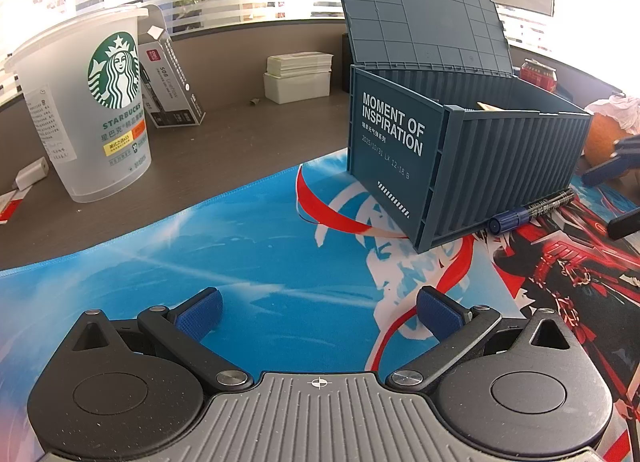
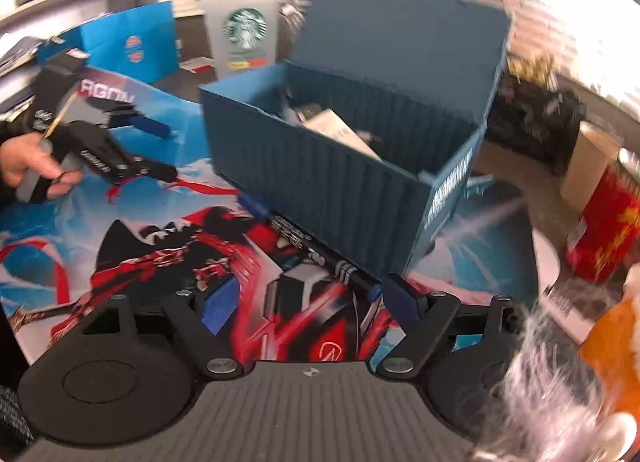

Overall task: Organize rigid objects
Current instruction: 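Move the right gripper to the blue-capped black marker and grasp it, then lift the blue-capped marker with the right gripper over the box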

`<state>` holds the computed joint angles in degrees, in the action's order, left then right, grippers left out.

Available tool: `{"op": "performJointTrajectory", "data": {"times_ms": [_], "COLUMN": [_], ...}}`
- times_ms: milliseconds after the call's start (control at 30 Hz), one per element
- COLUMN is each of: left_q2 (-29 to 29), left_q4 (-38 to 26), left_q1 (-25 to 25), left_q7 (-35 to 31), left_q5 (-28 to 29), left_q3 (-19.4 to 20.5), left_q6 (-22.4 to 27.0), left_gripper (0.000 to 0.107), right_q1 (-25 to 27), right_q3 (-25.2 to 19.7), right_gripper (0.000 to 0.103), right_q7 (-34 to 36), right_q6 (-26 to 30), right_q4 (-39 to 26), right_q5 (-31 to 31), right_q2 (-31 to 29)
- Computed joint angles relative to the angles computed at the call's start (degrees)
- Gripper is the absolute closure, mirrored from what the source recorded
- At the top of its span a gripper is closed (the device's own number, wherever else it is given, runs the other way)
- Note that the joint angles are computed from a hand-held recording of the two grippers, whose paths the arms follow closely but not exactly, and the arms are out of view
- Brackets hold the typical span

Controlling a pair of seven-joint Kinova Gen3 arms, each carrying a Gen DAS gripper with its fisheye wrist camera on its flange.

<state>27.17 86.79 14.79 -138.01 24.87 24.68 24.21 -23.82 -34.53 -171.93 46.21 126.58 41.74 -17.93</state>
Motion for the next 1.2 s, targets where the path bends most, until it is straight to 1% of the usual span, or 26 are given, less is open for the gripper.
{"op": "performJointTrajectory", "data": {"times_ms": [133,200,233,267,300,333,367,400,433,467,500,533,600,633,700,767,800,833,900,933,1000,1033,1067,1200], "left_q2": [-0.03,-0.07,-0.05,-0.06,-0.06,-0.05,-0.06,-0.06,-0.05,-0.06,-0.06,-0.04,-0.04,-0.05,-0.05,-0.06,-0.05,-0.07,-0.09,-0.10,-0.10,-0.10,-0.10,-0.11], "left_q4": [0.03,0.11,0.07,0.09,0.12,0.08,0.11,0.13,0.10,0.12,0.12,0.09,0.10,0.14,0.13,0.16,0.14,0.21,0.26,0.30,0.31,0.31,0.31,0.34], "left_q1": [0.10,0.03,0.09,0.04,0.01,0.07,0.03,0.01,0.08,0.04,0.04,0.04,0.02,-0.04,0.00,-0.03,-0.01,-0.07,-0.04,-0.05,-0.07,-0.07,-0.05,-0.14], "left_q7": [0.03,-0.03,0.01,-0.04,-0.07,-0.04,-0.07,-0.10,-0.05,-0.08,-0.08,-0.08,-0.12,-0.18,-0.16,-0.20,-0.18,-0.24,-0.24,-0.26,-0.27,-0.27,-0.26,-0.34], "left_q5": [0.04,0.08,0.06,0.09,0.11,0.10,0.12,0.13,0.10,0.12,0.12,0.12,0.15,0.18,0.18,0.20,0.20,0.23,0.25,0.26,0.28,0.28,0.27,0.31], "left_q3": [-0.11,-0.07,-0.11,-0.08,-0.05,-0.09,-0.07,-0.05,-0.10,-0.08,-0.08,-0.08,-0.06,-0.01,-0.04,-0.02,-0.03,0.01,0.02,0.04,0.05,0.05,0.04,0.10], "left_q6": [-0.04,-0.07,-0.06,-0.06,-0.06,-0.06,-0.07,-0.08,-0.09,-0.09,-0.09,-0.07,-0.06,-0.08,-0.08,-0.10,-0.09,-0.13,-0.18,-0.22,-0.22,-0.22,-0.23,-0.23], "left_gripper": [0.004,0.004,0.004,0.004,0.004,0.004,0.004,0.004,0.004,0.004,0.004,0.004,0.004,0.004,0.004,0.004,0.004,0.004,0.004,0.004,0.004,0.004,0.004,0.004], "right_q1": [0.05,-1.05,-0.75,-1.27,-2.70,-5.20,-6.84,-7.42,-6.93,-5.39,-3.88,-3.38,-3.65,-3.86,-4.71,-7.38,-7.84,-7.50,-8.57,-9.04,-9.60,-9.81,-9.91,-9.84], "right_q3": [-0.99,-0.87,-1.35,-0.82,0.78,3.17,4.51,4.79,4.24,3.04,1.48,0.98,1.99,2.51,3.62,7.19,7.85,7.45,8.09,8.82,10.06,10.91,11.26,11.90], "right_gripper": [0.025,0.022,0.019,0.018,0.018,0.018,0.019,0.019,0.019,0.019,0.019,0.019,0.019,0.021,0.032,0.059,0.060,0.062,0.062,0.064,0.072,0.081,0.086,0.089], "right_q7": [-2.81,-4.30,-5.08,-5.59,-5.75,-4.98,-3.37,-1.07,0.40,1.80,2.29,1.85,1.00,1.44,4.31,8.10,8.63,9.10,10.15,11.23,13.27,15.11,16.37,18.36], "right_q6": [0.71,1.22,0.93,0.08,-1.71,-4.04,-6.07,-7.17,-7.33,-6.57,-4.87,-4.11,-4.71,-5.08,-4.86,-7.23,-8.43,-8.70,-8.14,-8.48,-9.87,-10.99,-11.43,-11.92], "right_q4": [0.32,0.38,0.59,0.96,1.53,2.05,2.26,1.92,1.54,0.67,-0.40,-0.80,-0.93,-1.28,-2.58,-3.00,-2.81,-3.31,-4.15,-4.49,-5.04,-5.29,-5.61,-6.17], "right_q5": [2.19,3.23,3.64,3.93,4.43,4.58,4.31,4.00,4.19,3.94,3.85,4.59,6.23,6.89,7.06,6.16,6.85,7.24,7.12,6.48,5.19,3.82,3.02,1.38], "right_q2": [2.21,3.06,3.34,3.33,3.22,2.68,2.02,1.57,1.95,2.76,3.51,3.83,4.37,5.16,7.44,8.92,8.96,9.76,10.49,10.67,11.07,11.11,11.30,11.43]}}
